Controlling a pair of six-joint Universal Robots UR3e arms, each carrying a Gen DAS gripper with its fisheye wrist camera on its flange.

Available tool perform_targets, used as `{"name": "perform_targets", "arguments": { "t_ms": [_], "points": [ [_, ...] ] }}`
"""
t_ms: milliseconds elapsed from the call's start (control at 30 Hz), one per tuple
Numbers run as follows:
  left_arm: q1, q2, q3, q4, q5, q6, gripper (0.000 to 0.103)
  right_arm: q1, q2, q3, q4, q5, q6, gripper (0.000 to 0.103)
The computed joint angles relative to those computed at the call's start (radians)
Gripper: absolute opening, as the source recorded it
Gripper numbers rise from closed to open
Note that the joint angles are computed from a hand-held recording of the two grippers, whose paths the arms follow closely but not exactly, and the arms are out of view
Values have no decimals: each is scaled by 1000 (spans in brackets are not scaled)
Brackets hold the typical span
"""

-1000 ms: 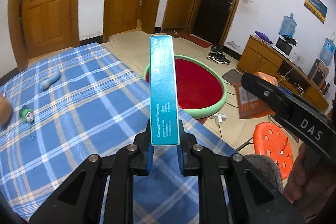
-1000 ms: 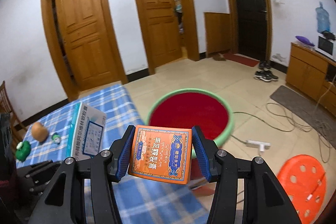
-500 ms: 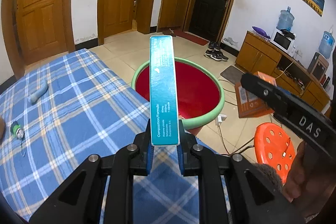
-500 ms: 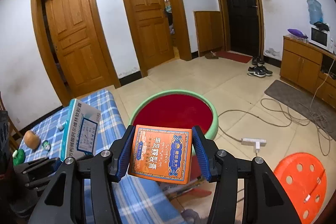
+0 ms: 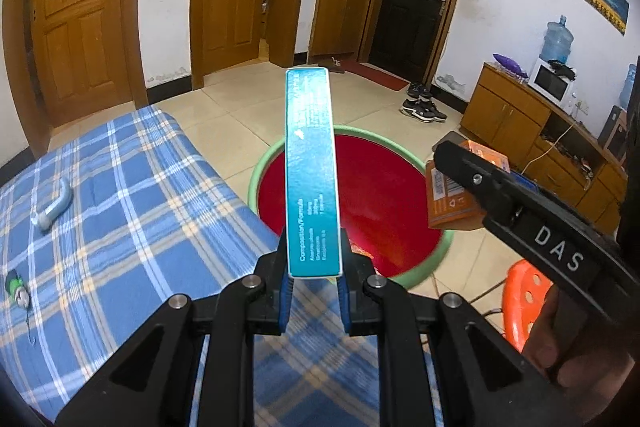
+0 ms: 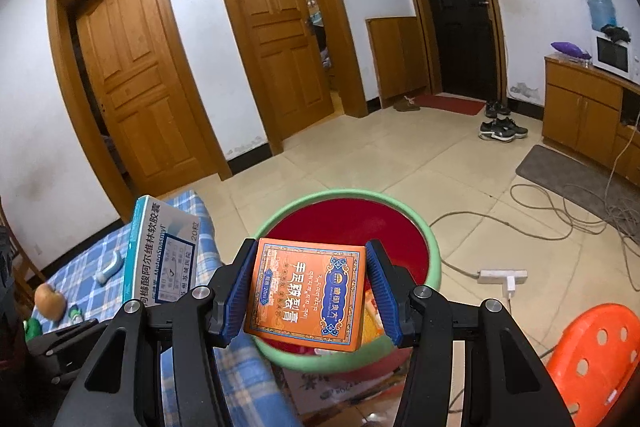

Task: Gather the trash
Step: 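Carry the orange box and teal medicine box over the red basin, then open both tools to drop the boxes into the red basin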

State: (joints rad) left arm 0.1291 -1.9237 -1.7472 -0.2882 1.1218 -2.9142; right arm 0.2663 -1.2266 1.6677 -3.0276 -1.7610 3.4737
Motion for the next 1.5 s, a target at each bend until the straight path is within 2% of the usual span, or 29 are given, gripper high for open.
{"name": "perform_targets", "arguments": {
  "t_ms": [200, 267, 333, 533, 700, 833, 967, 1067, 1167, 1233, 1300, 1367, 1433, 1500],
  "points": [
    [-28, -128, 151, -1, 25, -17, 18, -29, 45, -88, 65, -10, 8, 55],
    [-29, -179, 212, 0, -5, -26, 18, -36, 65, -119, 72, -25, 12, 55],
    [-43, -228, 277, 8, 16, -31, 18, -37, 99, -171, 97, -58, 13, 55],
    [-72, -373, 518, -80, 35, -52, 18, -62, 179, -303, 222, -49, 28, 55],
    [-85, -452, 632, -111, 38, -42, 18, -108, 254, -415, 296, 57, 80, 55],
    [-102, -512, 722, -156, 54, -9, 18, -125, 285, -425, 256, 110, 61, 55],
    [-117, -567, 808, -212, 55, -1, 18, -145, 297, -440, 314, 154, 39, 55],
    [-110, -586, 849, -262, 21, 12, 18, -142, 305, -468, 350, 117, 39, 58],
    [-115, -573, 823, -244, 35, 26, 18, -128, 296, -477, 376, 54, 57, 58],
    [-116, -565, 809, -226, 39, 26, 18, -121, 290, -470, 368, 52, 33, 58],
    [-122, -571, 823, -237, 57, 12, 26, -110, 287, -459, 348, 42, -7, 59],
    [-119, -582, 841, -254, 61, 3, 28, -103, 284, -443, 323, 34, -31, 62],
    [-114, -589, 857, -270, 61, -12, 33, -116, 283, -429, 313, 77, -39, 62],
    [-109, -591, 859, -278, 58, -22, 41, -129, 276, -409, 304, 105, -38, 62]
  ]
}}
